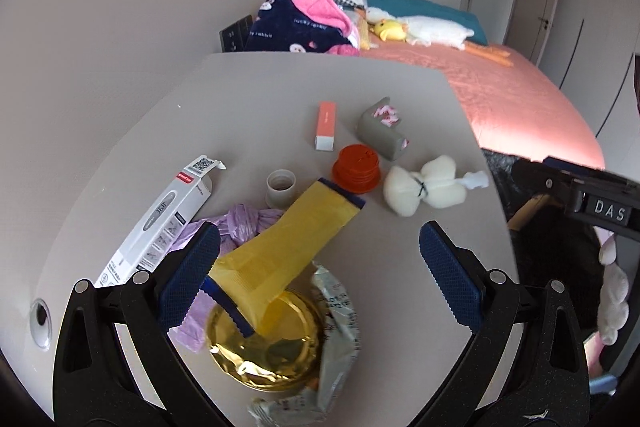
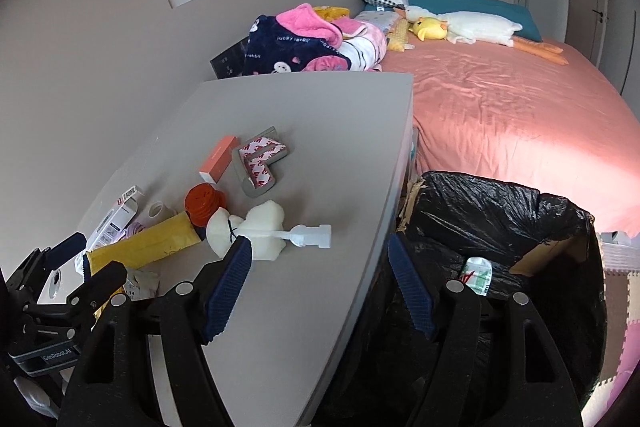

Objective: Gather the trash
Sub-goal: 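Grasp the yellow wrapper with the left tool while the right tool grasps the white foam toy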

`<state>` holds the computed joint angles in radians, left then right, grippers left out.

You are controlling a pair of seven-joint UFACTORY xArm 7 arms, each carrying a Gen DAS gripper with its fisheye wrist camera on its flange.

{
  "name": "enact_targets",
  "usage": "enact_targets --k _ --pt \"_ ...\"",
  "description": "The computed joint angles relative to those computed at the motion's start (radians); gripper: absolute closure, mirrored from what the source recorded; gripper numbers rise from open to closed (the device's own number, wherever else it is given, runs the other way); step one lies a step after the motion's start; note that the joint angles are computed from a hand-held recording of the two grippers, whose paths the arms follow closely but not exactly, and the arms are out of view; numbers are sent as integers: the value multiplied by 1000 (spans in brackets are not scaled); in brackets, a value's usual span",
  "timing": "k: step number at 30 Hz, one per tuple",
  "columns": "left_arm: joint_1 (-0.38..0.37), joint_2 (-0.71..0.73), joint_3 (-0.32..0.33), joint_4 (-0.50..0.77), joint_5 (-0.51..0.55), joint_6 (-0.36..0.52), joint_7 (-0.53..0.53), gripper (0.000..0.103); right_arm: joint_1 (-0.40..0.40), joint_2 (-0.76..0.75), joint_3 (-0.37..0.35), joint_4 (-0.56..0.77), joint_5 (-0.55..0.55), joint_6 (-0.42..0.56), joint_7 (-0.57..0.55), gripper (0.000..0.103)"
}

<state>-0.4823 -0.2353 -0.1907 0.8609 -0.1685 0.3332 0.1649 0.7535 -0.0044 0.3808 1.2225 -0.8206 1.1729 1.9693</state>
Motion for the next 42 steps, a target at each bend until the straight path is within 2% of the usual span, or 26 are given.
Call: enact_targets --k 3,10,16,23,25,28,31,32,33,34,35,38,42 --pt "22 39 -20 28 75 15 4 8 -8 17 -11 7 1 -26 -17 31" --pt "65 122 -64 100 309 59 -92 27 -21 39 -35 16 5 -68 -63 31" --pt "57 160 -54 128 372 117 -109 40 -23 85 -58 49 3 -112 -120 31" --pt "46 186 -29 155 236 169 -6 56 -6 162 -97 108 14 -157 -214 31" --pt "47 191 -25 159 199 173 14 57 -2 183 -108 126 33 -162 -256 31" --pt "49 190 -22 160 159 182 32 59 5 208 -126 145 52 -167 -307 24" --pt "51 185 -24 164 158 201 24 62 14 226 -140 156 57 -172 -348 25" --pt "52 184 -24 167 159 210 21 63 18 229 -143 158 52 -175 -360 36" --pt "52 184 -24 171 156 219 21 64 19 228 -145 154 51 -196 -374 40" --pt "52 185 -23 177 146 231 24 65 16 221 -147 140 50 -236 -379 54" --pt "52 187 -22 184 132 244 25 67 18 222 -148 141 55 -243 -385 60" --pt "57 190 -19 196 113 251 13 73 30 223 -151 148 47 -246 -387 69" --pt "64 176 -18 184 127 230 -37 75 30 198 -151 122 45 -279 -365 75"
